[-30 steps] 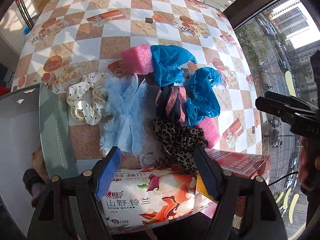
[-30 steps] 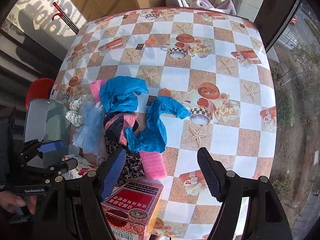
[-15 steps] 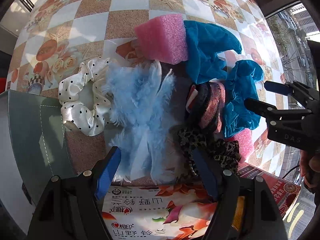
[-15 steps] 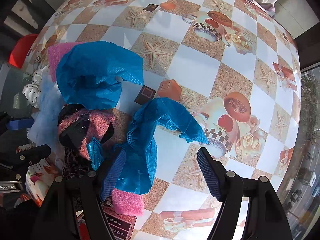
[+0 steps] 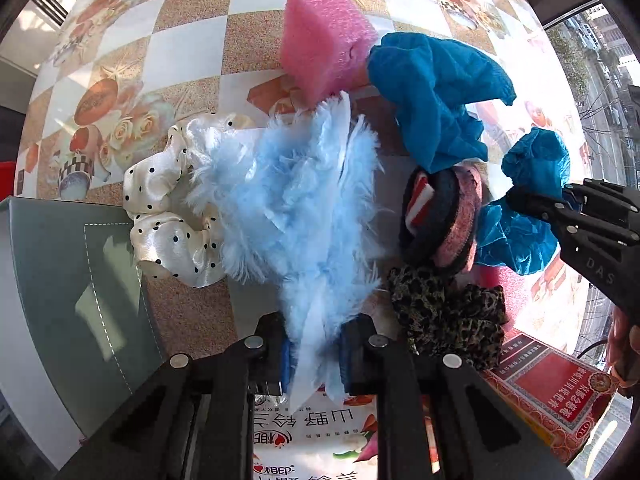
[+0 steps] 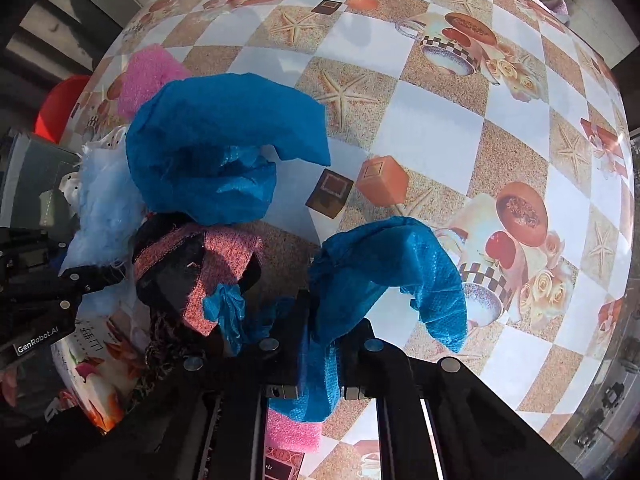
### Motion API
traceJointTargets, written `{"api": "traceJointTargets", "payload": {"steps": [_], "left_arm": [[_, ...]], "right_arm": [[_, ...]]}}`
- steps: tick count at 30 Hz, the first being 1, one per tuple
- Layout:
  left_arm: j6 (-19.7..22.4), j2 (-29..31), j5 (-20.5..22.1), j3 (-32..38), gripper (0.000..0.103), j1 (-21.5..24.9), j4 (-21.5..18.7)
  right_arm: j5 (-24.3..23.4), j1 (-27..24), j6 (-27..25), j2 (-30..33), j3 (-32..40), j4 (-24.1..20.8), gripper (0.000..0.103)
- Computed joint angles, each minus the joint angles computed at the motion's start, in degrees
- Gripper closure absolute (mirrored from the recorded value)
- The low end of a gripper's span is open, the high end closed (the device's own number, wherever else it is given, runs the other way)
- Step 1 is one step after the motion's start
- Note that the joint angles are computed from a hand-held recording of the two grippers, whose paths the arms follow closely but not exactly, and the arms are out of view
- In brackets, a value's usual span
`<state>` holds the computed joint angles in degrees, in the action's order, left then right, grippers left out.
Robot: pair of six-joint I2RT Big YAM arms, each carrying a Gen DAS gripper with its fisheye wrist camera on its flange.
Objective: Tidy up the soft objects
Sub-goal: 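Grasp the blue feather boa with left tool while right tool grasps blue plastic bag, then carry the feather boa over the box with left tool while right tool carries the bag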
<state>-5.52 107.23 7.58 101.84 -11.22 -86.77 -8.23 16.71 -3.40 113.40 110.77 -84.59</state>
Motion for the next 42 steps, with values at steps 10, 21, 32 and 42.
{"api": "traceJointTargets", "payload": {"steps": [10, 21, 32, 42], "left_arm": [[3.25, -9.81, 6.34, -5.03, 0.083, 0.21, 0.67], [18.46, -12.68, 12.34, 2.43, 0.083, -5.86, -4.46], [35.18, -16.3, 14.73, 1.07, 0.083, -9.98, -8.44], [35.81, -22.06, 12.04, -8.24, 0.083, -1.81, -8.65]], "right_arm": [[-3.43, -4.14, 9.86, -12.74, -7.13, 4.45, 0.092], [6.92, -4.02, 20.58, -27.41, -16.79, 1.34, 0.092], [11.68, 3.62, 35.11, -37.58, -21.76, -3.61, 0.092], [9.84, 16.93, 41.57, -33.39, -17.58, -0.32, 0.092]]}}
